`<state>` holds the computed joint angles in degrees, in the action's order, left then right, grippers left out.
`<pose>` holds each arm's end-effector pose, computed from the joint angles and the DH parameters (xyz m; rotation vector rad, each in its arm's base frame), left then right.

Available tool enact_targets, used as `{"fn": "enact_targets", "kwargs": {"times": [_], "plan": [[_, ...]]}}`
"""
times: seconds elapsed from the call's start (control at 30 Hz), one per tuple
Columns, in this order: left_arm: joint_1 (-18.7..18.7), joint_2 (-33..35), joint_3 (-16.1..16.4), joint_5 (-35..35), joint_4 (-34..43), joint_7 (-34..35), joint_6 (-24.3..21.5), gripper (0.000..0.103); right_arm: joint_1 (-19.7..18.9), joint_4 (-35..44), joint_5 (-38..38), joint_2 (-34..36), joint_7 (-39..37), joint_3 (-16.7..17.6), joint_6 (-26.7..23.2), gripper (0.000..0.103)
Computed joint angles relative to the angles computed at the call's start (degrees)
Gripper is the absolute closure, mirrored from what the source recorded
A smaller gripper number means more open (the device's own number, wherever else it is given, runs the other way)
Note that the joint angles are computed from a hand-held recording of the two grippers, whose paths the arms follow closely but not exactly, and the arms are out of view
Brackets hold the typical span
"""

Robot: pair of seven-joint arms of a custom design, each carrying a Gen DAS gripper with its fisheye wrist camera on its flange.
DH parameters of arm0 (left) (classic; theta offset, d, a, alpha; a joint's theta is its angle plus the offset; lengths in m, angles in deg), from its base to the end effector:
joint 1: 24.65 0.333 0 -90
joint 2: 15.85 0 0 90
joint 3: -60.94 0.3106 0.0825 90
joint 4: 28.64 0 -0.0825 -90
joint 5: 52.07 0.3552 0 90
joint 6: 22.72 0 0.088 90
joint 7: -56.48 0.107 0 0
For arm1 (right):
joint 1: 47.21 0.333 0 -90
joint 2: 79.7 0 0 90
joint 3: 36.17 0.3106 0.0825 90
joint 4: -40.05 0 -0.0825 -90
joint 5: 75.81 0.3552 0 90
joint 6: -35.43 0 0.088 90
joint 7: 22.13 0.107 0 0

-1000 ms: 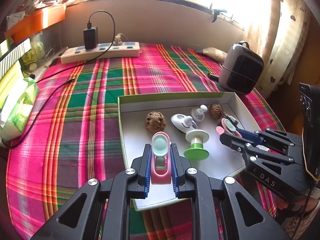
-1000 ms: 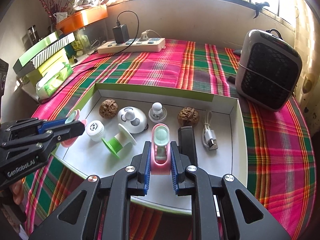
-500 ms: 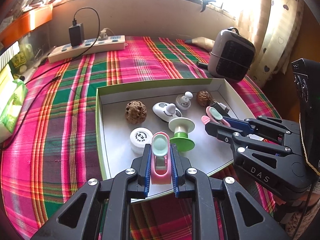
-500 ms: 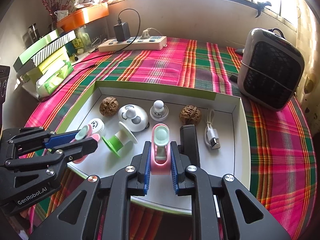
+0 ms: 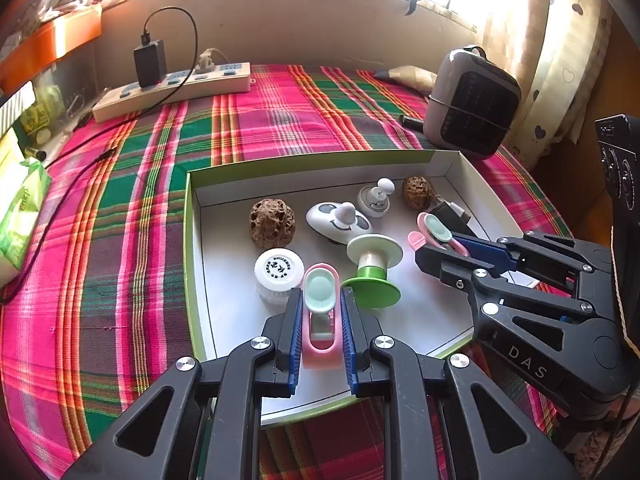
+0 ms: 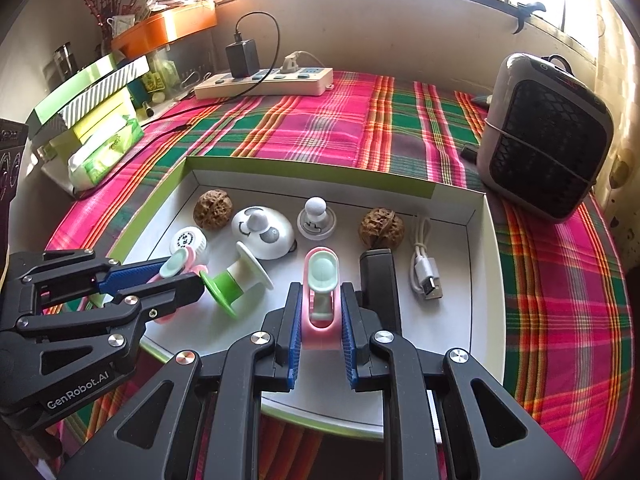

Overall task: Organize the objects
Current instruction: 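Lower the pink holder with the left tool while the right tool lowers its holder, then open both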

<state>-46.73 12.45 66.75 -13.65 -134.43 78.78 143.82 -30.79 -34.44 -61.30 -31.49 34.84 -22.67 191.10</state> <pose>0.6155 -0.2269 0.3266 -2.1050 1.6188 -0.6972 0.6906 0.3214 0.3223 -2.3016 0.9773 -0.2651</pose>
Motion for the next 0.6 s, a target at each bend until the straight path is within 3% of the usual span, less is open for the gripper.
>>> {"fn": "enact_targets", "kwargs": {"times": [0.33,0.6], "plan": [[-0.47,0.42,-0.23,1.3,1.32,-0.34,-2.81,0.087,0.38,-0.42,-0.51,0.04,0.34,-0.36,0.09,0.084],[0.12,0.38,-0.78,1.52,1.23,-0.56,-2.54,0.087,0.3,-0.36,-0.58,0.12,0.16,-0.23,-0.04,0.084]]}}
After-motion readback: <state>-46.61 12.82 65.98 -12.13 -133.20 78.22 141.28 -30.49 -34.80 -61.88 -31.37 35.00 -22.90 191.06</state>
